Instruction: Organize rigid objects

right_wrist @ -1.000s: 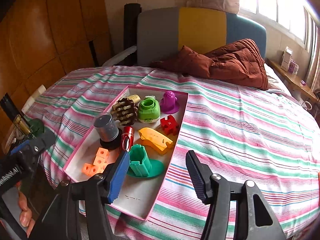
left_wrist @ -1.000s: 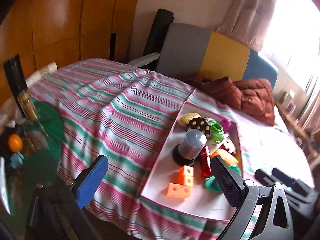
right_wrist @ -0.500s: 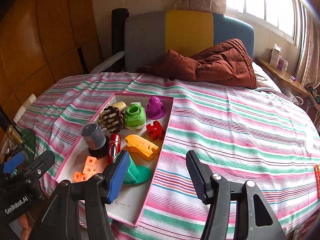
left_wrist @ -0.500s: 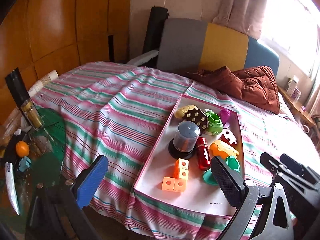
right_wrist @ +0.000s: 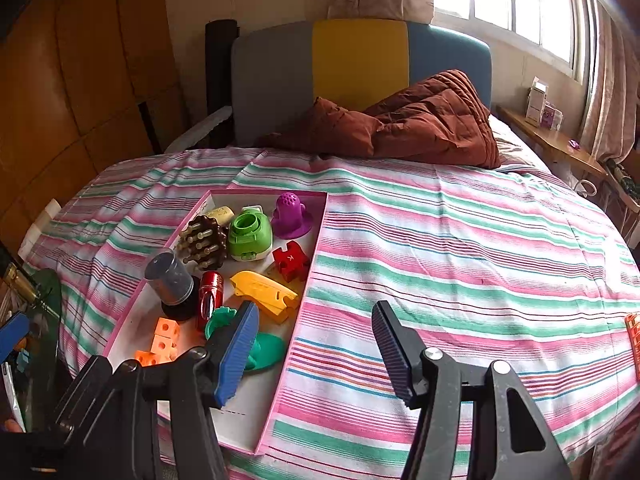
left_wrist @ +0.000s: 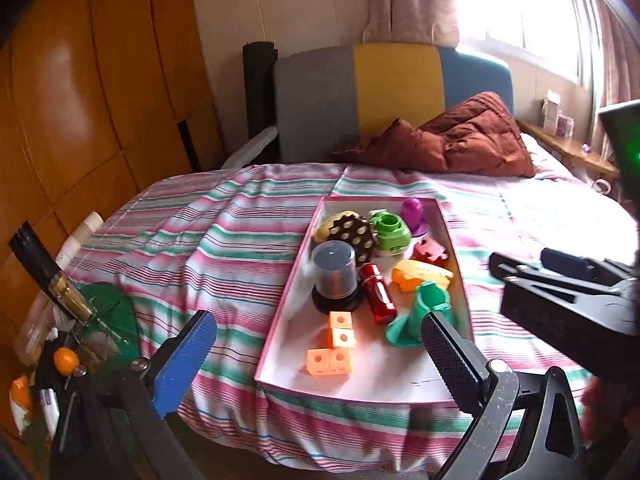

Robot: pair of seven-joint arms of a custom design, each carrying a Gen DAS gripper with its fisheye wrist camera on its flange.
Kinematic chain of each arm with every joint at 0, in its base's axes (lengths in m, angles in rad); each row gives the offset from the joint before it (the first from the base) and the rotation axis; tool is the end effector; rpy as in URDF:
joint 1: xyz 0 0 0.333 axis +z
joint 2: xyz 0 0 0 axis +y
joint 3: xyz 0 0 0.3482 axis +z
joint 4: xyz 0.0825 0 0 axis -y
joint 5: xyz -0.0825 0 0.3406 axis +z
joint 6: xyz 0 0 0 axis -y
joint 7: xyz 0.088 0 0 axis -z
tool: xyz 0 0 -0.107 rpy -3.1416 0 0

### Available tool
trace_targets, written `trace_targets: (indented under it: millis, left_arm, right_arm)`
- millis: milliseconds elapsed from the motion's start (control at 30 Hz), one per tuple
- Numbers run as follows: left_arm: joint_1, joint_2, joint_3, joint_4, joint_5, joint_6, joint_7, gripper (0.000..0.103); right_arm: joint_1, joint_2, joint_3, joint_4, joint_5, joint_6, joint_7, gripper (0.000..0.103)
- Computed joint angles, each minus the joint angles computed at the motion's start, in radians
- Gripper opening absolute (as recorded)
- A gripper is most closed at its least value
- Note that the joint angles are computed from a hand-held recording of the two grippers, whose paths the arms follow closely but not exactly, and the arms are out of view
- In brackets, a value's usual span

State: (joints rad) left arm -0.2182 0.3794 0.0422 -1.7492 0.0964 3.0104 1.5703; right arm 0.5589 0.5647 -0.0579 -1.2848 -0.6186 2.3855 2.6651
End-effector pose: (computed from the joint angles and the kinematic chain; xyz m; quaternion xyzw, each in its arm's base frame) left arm 0.6640 -0.1302 0.5153 -0.5454 0.7210 -0.3058 0.2985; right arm 0.6428 0.3601 0.5239 -0.5756 0.7286 -0.2700 0.2547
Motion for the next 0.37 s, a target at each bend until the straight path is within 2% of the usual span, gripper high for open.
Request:
trace_targets:
  millis: [133,200,333,367]
  left_arm:
    - [0.077,0.001,-0.102,0.020,-0.090,-0.050,0.076,0.103]
    - [0.078,0.006,-0.106,0.031,-0.108,-0.073,0.084,0.103]
    - [0.049,0.007,-0.075,0.024,-0.093,-0.068,0.058,0.103]
    - [0.058,0.010,-0.086,0.033,-0.101,-0.084,0.069,0.103]
  right_arm:
    - [-0.003,-0.005,0.001,-0.010,0.005,0.007,0.006,0.060]
    - [-0.003,-0.006,0.000,-0.012,0.004,0.004,0.008,0.059]
    - [-0.007,-0.006,0.005,-0.017,0.011,0.011,0.005,0.060]
    - [-0.008,-0.005,0.006,-0.016,0.013,0.012,0.002,0.060]
